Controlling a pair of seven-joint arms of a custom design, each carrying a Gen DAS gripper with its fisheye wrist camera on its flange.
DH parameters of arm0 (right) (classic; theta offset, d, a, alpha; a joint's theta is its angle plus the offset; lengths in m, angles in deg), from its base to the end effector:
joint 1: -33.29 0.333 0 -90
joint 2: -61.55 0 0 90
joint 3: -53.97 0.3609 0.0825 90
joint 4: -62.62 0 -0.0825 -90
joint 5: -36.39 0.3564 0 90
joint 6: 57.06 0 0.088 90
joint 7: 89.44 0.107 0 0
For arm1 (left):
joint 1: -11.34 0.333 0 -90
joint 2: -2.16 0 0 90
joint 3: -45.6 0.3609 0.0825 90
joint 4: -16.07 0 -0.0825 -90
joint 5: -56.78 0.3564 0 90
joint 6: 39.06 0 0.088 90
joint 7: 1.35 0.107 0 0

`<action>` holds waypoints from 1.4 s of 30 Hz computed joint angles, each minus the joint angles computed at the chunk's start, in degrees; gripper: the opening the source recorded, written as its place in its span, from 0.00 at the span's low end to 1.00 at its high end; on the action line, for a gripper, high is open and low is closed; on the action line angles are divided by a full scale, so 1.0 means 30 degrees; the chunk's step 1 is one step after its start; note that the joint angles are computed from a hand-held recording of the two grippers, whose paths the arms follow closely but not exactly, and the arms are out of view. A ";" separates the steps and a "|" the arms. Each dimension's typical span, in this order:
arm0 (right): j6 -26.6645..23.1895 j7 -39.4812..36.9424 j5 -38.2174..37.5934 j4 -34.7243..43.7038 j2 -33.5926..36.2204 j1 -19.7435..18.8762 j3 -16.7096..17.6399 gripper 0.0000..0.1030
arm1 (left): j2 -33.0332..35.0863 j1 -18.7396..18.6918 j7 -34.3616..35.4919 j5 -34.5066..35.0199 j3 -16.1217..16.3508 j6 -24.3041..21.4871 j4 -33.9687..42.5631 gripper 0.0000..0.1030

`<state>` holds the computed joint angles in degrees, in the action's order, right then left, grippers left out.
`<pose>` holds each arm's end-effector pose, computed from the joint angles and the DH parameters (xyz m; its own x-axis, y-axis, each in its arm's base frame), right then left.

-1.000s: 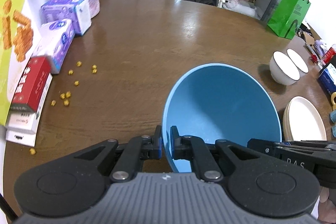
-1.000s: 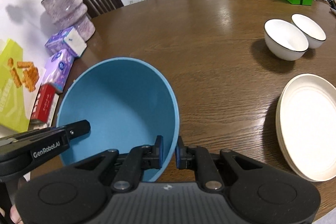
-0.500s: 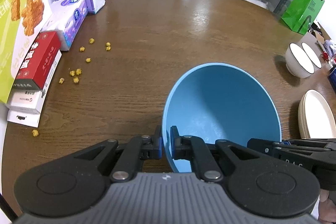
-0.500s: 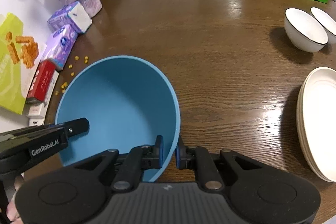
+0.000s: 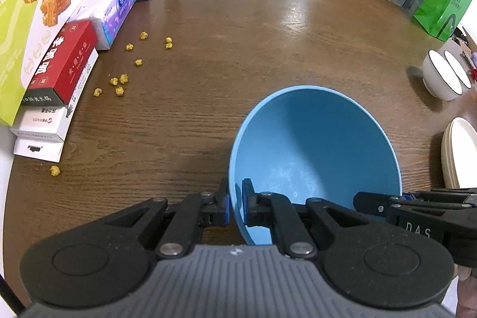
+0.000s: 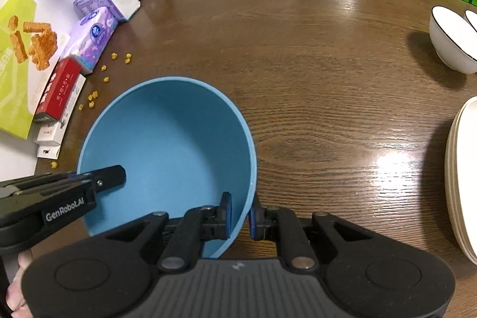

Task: Organize plates and bowls
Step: 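Lower the blue bowl onto the table and open both grippers, then move both open grippers across the table toward the two white bowls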

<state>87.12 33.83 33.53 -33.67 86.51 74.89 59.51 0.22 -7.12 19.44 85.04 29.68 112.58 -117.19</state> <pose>0.4818 0.5038 0.4479 0.2856 -0.9343 -0.2132 -0.9216 -0.2067 -0.3286 0.4133 -0.2993 0.4502 0.1817 -0.9763 0.1174 -0.8753 -0.2150 -0.4332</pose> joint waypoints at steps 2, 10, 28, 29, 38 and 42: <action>-0.0081 -0.0011 -0.0007 0.0052 0.0070 0.0011 -0.0010 0.11 | 0.0035 -0.0010 -0.0107 0.0152 -0.0020 -0.0072 0.0042 0.08; 0.0273 -0.0093 0.0243 -0.0137 0.0035 -0.0098 0.0071 0.14 | -0.0003 -0.0040 -0.0359 0.0453 -0.0048 -0.0252 0.0149 0.12; 0.2085 0.2744 -0.2360 -0.2146 -0.1858 0.0341 -0.0889 0.76 | -0.1833 0.0349 -0.3347 0.4038 -0.0513 -0.0803 -0.0147 1.00; 0.2212 0.2948 -0.2567 -0.2338 -0.2017 0.0310 -0.0889 0.78 | -0.1920 0.0363 -0.3327 0.3982 -0.0518 -0.0754 -0.0186 1.00; 0.2858 0.4158 -0.4855 -0.3415 -0.3145 0.0132 -0.0795 0.98 | -0.2690 0.0468 -0.3867 0.4239 -0.0877 -0.0496 -0.0453 1.00; 0.3149 0.4811 -0.5756 -0.3937 -0.3698 0.0032 -0.0716 1.00 | -0.2959 0.0521 -0.3963 0.4392 -0.0996 -0.0229 -0.0586 1.00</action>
<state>96.56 48.26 16.26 -45.48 75.42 74.99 57.36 -8.65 -5.55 7.55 98.22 26.69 111.90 -118.95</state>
